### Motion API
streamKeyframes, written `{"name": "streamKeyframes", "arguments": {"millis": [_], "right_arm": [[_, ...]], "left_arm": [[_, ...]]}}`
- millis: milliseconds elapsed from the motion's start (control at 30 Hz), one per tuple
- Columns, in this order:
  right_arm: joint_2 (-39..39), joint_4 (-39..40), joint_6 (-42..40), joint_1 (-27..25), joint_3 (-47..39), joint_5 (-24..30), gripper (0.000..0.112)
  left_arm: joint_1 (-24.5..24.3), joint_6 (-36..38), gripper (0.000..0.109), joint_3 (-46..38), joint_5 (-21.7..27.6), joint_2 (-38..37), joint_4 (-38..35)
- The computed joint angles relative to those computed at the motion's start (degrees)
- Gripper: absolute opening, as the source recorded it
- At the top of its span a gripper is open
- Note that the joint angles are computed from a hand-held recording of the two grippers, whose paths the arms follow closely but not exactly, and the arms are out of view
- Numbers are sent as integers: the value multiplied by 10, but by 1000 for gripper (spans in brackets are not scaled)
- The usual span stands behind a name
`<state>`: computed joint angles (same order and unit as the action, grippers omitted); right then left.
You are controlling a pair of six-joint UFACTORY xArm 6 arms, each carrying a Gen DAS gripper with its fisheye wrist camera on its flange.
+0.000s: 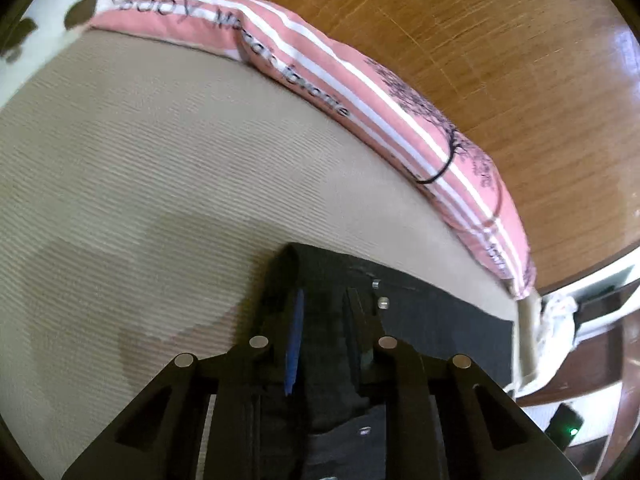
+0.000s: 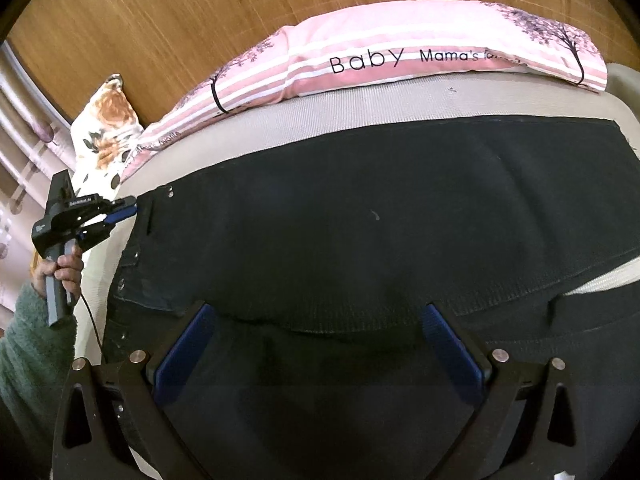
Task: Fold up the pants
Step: 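Grasp the jeans waistband with the left tool while the right tool grips the waistband too, then lift the waistband with both tools and fold it over onto the leg hems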
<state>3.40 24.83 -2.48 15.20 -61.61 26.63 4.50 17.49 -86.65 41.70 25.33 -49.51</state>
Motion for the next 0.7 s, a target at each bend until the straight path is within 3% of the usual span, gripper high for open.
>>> {"name": "streamKeyframes", "arguments": {"millis": [467,700], "right_arm": [[21,4,7,3,-12,-2,103],[23,20,-3,3,-11,1,103]], "left_arm": [[6,36,21,-43,60,37,-95],[2,-13,21,-94,76,81,-57]]}}
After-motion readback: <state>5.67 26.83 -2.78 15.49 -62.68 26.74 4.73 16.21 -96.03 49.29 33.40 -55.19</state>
